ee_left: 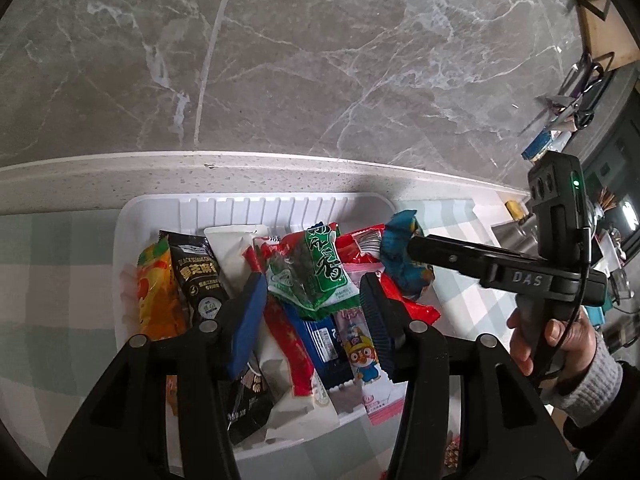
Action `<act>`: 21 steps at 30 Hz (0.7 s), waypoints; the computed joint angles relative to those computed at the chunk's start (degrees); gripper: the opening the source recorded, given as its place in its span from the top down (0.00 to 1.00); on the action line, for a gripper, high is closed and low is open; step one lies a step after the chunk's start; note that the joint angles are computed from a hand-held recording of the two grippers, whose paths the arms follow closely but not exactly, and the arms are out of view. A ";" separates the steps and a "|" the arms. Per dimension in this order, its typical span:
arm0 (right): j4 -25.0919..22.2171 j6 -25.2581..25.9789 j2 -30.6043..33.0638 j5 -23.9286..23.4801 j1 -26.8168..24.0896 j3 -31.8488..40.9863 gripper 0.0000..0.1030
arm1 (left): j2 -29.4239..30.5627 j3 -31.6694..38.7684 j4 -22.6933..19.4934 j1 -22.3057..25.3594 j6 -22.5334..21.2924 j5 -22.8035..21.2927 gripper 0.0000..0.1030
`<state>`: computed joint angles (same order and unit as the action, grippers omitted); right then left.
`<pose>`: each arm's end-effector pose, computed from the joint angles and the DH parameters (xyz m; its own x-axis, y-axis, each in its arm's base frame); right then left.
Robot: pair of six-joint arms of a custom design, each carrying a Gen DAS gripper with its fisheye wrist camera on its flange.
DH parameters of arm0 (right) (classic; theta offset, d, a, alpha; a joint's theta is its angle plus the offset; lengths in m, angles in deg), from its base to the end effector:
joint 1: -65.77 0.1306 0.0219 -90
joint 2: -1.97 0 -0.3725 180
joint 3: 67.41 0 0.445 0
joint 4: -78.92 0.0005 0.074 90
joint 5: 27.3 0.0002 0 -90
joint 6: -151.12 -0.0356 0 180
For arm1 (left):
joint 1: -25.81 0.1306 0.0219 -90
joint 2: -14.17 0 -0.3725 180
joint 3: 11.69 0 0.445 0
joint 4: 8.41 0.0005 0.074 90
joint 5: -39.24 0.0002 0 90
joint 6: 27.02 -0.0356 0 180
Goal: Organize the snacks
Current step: 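Open both tools to release the green packet and blue bag in the tray, then grasp the clear white bun packet with left tool while right tool grasps the red heart packet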
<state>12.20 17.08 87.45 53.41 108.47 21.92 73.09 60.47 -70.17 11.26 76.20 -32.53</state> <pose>0.3537 0.3335 0.4346 -0.9730 0.0356 -0.2279 -0.0653 0.9050 0.4203 0.3204 -0.0952 0.4706 -0.8064 -0.0151 -0.5912 0.2617 0.8874 -0.3796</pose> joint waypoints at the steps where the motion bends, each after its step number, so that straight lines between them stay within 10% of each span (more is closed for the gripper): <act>1: 0.14 -0.27 -0.44 0.17 0.02 -0.22 0.37 | -0.66 -0.22 -0.20 0.00 0.20 -0.08 0.55; 21: -7.13 -5.93 -14.22 5.64 13.79 -4.92 0.34 | -21.55 -6.45 -15.72 -7.81 2.54 -6.43 0.50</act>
<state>5.08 11.15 73.23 59.05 122.25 17.00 51.54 54.01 -85.89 3.45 78.74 -38.96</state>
